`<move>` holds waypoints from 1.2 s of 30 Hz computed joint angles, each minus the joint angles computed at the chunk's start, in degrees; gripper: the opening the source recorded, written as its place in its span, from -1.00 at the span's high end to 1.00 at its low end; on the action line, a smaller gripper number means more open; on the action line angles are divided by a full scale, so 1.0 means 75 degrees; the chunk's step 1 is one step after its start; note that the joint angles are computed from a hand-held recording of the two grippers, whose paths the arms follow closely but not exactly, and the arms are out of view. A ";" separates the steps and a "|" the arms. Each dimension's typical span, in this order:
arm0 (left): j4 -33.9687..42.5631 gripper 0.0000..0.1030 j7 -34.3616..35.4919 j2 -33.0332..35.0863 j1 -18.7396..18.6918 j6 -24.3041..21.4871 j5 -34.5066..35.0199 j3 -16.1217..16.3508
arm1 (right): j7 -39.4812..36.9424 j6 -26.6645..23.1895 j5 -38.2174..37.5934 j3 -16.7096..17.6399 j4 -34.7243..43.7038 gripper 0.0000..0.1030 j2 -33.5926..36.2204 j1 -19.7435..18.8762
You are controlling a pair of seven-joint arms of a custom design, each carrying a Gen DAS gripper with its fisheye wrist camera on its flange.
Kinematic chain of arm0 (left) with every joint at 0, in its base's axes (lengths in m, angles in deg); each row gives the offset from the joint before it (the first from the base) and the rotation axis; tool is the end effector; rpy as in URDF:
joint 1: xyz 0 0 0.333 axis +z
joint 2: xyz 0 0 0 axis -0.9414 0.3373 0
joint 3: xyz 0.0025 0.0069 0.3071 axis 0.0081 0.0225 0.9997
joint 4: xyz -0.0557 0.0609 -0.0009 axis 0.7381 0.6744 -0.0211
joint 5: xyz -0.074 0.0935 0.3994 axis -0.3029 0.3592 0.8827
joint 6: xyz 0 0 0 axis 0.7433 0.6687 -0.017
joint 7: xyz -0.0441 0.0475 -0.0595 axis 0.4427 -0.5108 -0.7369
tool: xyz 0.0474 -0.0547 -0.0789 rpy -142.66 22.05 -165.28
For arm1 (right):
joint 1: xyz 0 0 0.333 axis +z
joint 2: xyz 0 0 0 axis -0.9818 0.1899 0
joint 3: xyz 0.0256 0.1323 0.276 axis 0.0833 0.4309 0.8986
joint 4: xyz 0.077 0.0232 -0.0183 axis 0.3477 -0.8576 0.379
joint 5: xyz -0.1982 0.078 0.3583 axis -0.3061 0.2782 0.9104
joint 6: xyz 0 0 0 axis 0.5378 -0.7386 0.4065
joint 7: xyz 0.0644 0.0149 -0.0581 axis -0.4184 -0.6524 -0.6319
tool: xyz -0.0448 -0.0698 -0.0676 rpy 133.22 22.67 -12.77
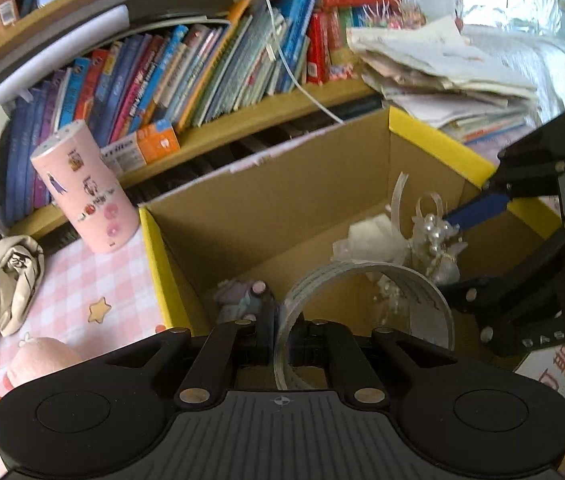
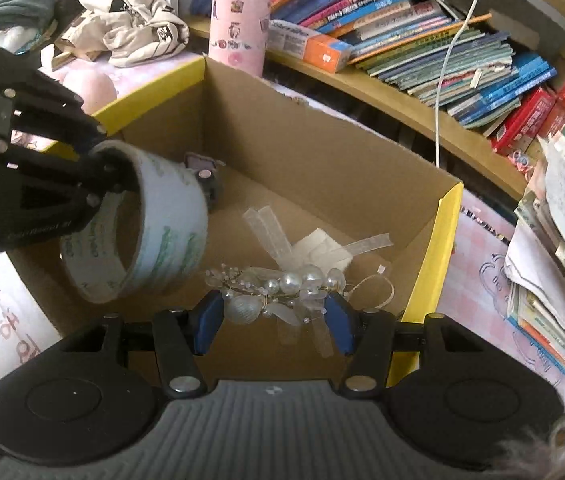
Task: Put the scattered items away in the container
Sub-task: 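Lower both into the yellow box and open both tools, then withdraw both tools from the box back over the desk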
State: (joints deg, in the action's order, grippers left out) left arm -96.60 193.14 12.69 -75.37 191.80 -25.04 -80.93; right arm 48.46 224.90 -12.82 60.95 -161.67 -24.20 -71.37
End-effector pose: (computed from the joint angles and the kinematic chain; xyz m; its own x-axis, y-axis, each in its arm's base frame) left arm 0.5827 -0.2124 0.3347 -0.6541 -0.7386 -0.1632 -0.5069 0.5881 -0.6302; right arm 0.5475 0.0857 0.3427 0.3321 -0.9349 0.1249 -0.7593 -0.3436 -0.5526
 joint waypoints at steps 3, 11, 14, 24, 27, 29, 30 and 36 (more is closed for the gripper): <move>-0.0011 0.85 -0.0250 0.0018 -0.0249 -0.0078 0.0361 0.0294 | 0.0268 -0.0085 -0.0405 -0.0061 0.0063 -0.05 0.0053 0.0004; -0.0067 0.78 -0.0258 0.0019 -0.0149 -0.0054 0.0465 0.0178 | 0.0662 -0.0161 -0.0995 -0.0083 0.0150 -0.08 0.0113 -0.0025; -0.0113 0.76 0.0109 0.0007 0.0178 0.0069 0.0129 -0.0208 | 0.0717 -0.0138 -0.1040 -0.0076 0.0145 -0.07 0.0117 -0.0035; -0.0345 -0.18 0.1239 -0.0149 0.0827 0.0491 -0.0985 -0.1083 | 0.1405 0.0088 -0.1529 -0.0155 -0.0040 -0.34 -0.0059 -0.0026; -0.0350 -0.42 0.2462 -0.0105 0.2230 0.0831 -0.2239 -0.2687 | 0.1619 0.0192 -0.1631 -0.0172 -0.0157 -0.42 -0.0184 -0.0031; -0.0332 -0.44 0.3048 -0.0077 0.2905 0.0941 -0.2819 -0.3442 | 0.1829 0.0267 -0.1782 -0.0185 -0.0251 -0.45 -0.0290 -0.0035; -0.0320 -0.45 0.3337 -0.0054 0.3245 0.0997 -0.3099 -0.3819 | 0.1943 0.0300 -0.1871 -0.0188 -0.0300 -0.47 -0.0348 -0.0038; -0.0365 -0.46 0.4702 0.0041 0.4944 0.1145 -0.4466 -0.5652 | 0.2475 0.0391 -0.2319 -0.0112 -0.0608 -0.52 -0.0711 -0.0056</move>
State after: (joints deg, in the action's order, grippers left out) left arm -99.34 228.40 13.00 -38.29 200.38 -58.53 -123.32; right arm 67.02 227.83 -30.22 60.12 -166.23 -29.54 -71.78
